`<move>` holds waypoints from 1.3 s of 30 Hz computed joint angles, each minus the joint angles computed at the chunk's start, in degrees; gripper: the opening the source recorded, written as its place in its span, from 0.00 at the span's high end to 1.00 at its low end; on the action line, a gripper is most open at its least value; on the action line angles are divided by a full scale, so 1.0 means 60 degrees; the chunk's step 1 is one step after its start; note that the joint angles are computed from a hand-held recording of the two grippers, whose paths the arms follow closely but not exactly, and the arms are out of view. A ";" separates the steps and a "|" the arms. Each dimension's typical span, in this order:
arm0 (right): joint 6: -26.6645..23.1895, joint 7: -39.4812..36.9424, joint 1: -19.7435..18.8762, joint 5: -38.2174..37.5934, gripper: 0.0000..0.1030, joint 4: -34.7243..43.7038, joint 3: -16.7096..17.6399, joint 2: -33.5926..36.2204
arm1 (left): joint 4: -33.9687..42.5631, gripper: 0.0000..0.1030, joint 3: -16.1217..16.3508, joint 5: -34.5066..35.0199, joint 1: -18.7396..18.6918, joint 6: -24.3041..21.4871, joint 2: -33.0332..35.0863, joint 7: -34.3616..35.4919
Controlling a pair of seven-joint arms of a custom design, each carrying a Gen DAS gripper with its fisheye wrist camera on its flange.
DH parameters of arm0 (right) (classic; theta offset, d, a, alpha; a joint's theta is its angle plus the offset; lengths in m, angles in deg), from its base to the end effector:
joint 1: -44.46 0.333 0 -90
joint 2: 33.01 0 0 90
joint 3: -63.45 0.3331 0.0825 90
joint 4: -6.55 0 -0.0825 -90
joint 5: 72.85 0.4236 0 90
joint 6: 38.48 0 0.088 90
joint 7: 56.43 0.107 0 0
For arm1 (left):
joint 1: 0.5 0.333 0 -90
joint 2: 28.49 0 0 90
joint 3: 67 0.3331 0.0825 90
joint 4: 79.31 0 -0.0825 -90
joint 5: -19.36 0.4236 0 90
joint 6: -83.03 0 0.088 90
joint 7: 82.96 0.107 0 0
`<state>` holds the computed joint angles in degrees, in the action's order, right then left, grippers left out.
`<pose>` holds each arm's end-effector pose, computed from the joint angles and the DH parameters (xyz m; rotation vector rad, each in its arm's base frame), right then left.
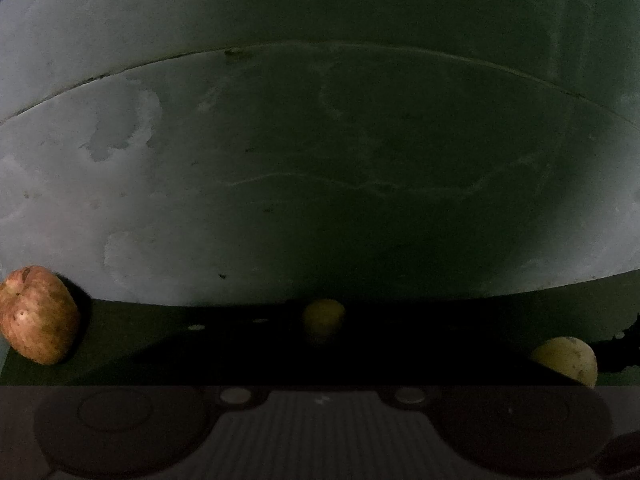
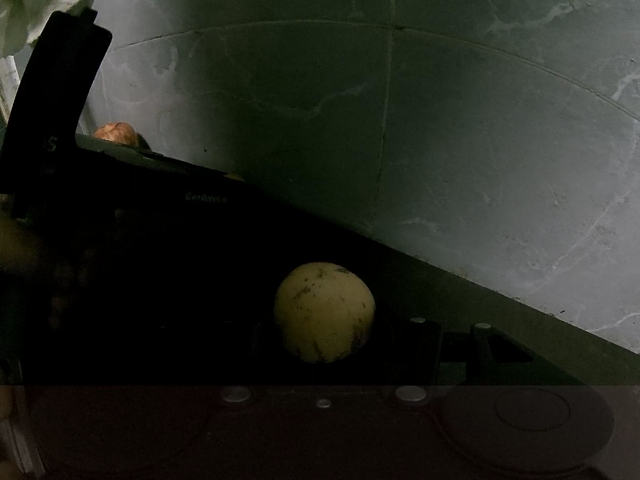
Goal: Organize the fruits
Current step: 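Grasp the small tan fruit with the left tool while the right tool grasps the pepino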
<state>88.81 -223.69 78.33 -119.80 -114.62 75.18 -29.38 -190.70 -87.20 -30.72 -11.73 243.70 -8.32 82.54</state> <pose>0.4347 0.4093 0.3919 -1.3734 2.3126 -0.7530 0.6077 -0.3108 0.3437 -0.7178 2.6803 -1.0456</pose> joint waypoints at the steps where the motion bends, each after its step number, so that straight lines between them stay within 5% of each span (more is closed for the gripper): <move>1: 0.0011 -0.0002 -0.0004 0.0002 0.47 0.0004 -0.0005 0.0011 | 0.0072 0.73 0.0028 0.0070 -0.0001 -0.0052 0.0047 -0.0043; 21: -0.0010 -0.0123 0.0001 -0.0330 0.47 -0.0141 0.0114 -0.0496 | -0.0325 0.73 0.0062 -0.0613 0.0175 -0.0265 -0.0659 0.0242; 39: -0.0277 -0.0089 0.0203 -0.1122 0.47 -0.0832 0.0831 -0.2269 | -0.2645 0.73 0.0874 -0.2469 -0.0549 0.0268 -0.3788 0.0593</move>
